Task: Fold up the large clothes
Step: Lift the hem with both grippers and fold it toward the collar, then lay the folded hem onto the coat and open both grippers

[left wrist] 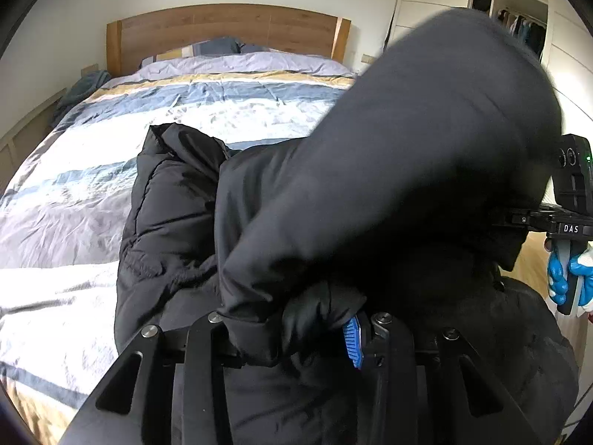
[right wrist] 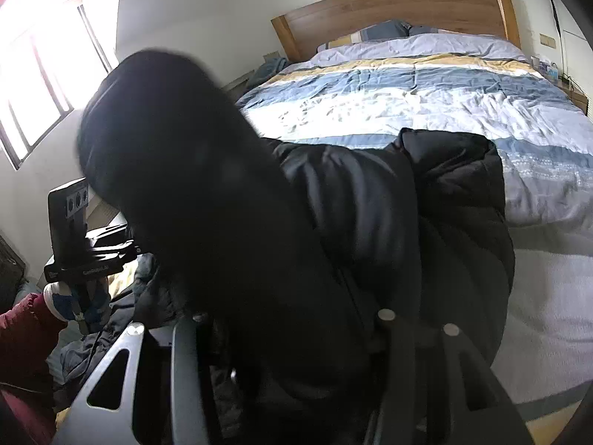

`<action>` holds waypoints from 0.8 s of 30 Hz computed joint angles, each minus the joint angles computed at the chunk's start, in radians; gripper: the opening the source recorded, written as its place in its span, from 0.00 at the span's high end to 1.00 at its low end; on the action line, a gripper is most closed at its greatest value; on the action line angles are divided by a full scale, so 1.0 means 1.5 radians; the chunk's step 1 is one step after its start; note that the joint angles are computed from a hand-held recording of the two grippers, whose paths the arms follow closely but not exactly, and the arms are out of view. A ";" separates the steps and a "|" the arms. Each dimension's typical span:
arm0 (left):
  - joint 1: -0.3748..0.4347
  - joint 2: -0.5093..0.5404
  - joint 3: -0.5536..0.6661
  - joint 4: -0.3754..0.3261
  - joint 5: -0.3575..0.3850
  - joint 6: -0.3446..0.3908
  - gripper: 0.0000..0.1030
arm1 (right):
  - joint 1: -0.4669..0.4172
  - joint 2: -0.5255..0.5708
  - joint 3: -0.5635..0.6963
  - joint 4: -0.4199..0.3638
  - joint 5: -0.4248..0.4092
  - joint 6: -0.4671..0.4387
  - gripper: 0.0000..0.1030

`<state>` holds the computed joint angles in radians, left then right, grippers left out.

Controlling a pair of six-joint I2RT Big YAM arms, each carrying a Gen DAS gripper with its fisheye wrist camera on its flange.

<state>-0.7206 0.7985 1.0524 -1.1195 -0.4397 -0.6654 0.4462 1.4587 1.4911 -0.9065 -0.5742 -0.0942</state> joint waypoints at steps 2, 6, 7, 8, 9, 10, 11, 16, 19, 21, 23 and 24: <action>-0.016 -0.002 -0.002 -0.011 -0.013 -0.016 0.59 | -0.002 -0.014 -0.019 0.000 0.008 -0.005 0.56; -0.056 -0.004 -0.003 -0.062 -0.041 -0.053 0.49 | -0.006 -0.038 -0.049 -0.003 0.022 -0.007 0.55; -0.065 -0.007 -0.003 -0.071 -0.042 -0.061 0.46 | -0.006 -0.045 -0.057 -0.005 0.025 -0.007 0.55; -0.075 -0.009 -0.003 -0.083 -0.042 -0.073 0.45 | -0.006 -0.049 -0.060 -0.007 0.030 -0.007 0.55; -0.087 -0.008 -0.003 -0.093 -0.047 -0.086 0.44 | -0.005 -0.053 -0.062 -0.009 0.034 -0.008 0.55; -0.095 -0.008 -0.001 -0.103 -0.049 -0.095 0.43 | -0.004 -0.056 -0.065 -0.013 0.039 -0.010 0.55; -0.108 -0.016 -0.007 -0.114 -0.053 -0.110 0.43 | -0.004 -0.063 -0.069 -0.016 0.043 -0.012 0.55; -0.198 -0.032 0.008 -0.188 -0.090 -0.204 0.34 | -0.010 -0.097 -0.083 -0.044 0.055 -0.027 0.53; -0.255 -0.029 0.039 -0.242 -0.126 -0.256 0.29 | -0.020 -0.116 -0.081 -0.075 0.064 -0.049 0.53; -0.274 -0.030 0.066 -0.274 -0.148 -0.276 0.23 | -0.026 -0.129 -0.077 -0.086 0.063 -0.058 0.53; -0.256 -0.032 0.088 -0.270 -0.155 -0.258 0.20 | -0.033 -0.137 -0.062 -0.092 0.056 -0.059 0.53; -0.244 -0.030 0.100 -0.261 -0.156 -0.242 0.18 | -0.034 -0.138 -0.056 -0.091 0.054 -0.055 0.52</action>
<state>-1.0866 0.7529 1.2028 -1.5103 -0.6735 -1.0287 0.3956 1.2513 1.4068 -1.0437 -0.4936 -0.1768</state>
